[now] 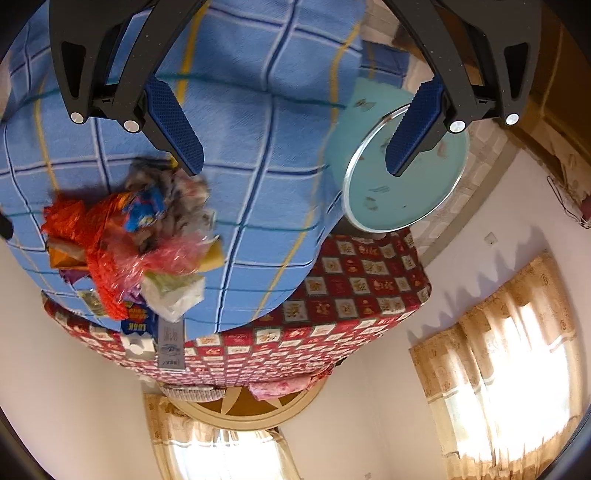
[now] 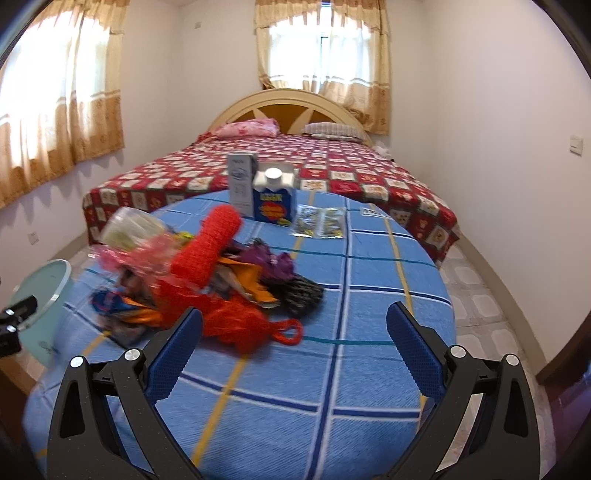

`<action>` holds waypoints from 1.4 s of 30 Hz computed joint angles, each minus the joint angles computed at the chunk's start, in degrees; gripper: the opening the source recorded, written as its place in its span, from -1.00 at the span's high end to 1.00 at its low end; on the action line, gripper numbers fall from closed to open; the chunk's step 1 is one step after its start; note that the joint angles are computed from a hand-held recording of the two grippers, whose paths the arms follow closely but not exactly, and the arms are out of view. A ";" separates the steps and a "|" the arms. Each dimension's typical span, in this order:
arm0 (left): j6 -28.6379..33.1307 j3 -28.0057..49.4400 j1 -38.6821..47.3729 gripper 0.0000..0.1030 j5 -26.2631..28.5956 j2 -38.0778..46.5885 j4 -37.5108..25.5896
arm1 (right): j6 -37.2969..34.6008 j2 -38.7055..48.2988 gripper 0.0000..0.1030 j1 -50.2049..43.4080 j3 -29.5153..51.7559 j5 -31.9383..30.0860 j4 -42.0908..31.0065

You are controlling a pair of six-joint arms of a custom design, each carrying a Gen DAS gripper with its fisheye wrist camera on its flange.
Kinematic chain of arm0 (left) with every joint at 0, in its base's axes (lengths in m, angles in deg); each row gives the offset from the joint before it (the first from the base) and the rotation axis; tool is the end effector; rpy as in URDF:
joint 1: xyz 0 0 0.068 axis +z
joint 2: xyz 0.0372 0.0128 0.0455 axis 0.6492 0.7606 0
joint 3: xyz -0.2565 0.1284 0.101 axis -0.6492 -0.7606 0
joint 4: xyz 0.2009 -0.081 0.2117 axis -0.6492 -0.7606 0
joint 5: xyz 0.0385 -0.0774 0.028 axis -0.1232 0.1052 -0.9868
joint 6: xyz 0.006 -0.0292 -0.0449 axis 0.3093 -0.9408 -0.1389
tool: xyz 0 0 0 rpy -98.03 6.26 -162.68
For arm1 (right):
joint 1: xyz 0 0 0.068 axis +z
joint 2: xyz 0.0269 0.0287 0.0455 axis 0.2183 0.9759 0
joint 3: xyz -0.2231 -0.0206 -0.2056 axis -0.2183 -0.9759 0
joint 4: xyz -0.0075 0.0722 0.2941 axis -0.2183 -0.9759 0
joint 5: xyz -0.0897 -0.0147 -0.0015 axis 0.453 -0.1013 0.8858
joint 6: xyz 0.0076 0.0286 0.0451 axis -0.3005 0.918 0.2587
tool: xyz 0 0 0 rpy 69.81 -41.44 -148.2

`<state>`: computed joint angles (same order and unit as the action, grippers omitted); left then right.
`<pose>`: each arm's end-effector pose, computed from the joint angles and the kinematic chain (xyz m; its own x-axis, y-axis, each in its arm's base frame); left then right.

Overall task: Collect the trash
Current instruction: 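Grasp the red mesh net with the right gripper and lift it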

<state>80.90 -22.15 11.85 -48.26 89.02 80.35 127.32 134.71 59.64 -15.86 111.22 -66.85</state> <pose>0.2876 -0.1450 0.0561 -0.5562 0.3426 -0.7571 0.2784 0.9352 0.2187 0.1770 0.1470 0.0793 -0.4899 0.1787 -0.8533 0.4191 0.9065 -0.0508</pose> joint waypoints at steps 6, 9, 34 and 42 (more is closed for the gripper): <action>-2.71 6.12 -2.74 -0.88 -0.81 4.61 -2.18 | -3.28 1.54 -0.88 -4.83 -4.41 -3.01 9.93; -3.39 9.16 -2.86 -0.88 -1.88 6.79 -3.07 | -6.01 1.89 -0.82 -6.65 -4.82 -4.06 13.51; -2.84 9.10 5.03 -0.88 0.85 6.06 -3.44 | -22.60 16.83 0.62 -18.35 13.76 -31.16 22.40; -4.26 10.03 1.01 -0.88 1.17 5.26 -4.43 | -23.57 5.18 0.62 -14.68 5.30 -22.32 26.37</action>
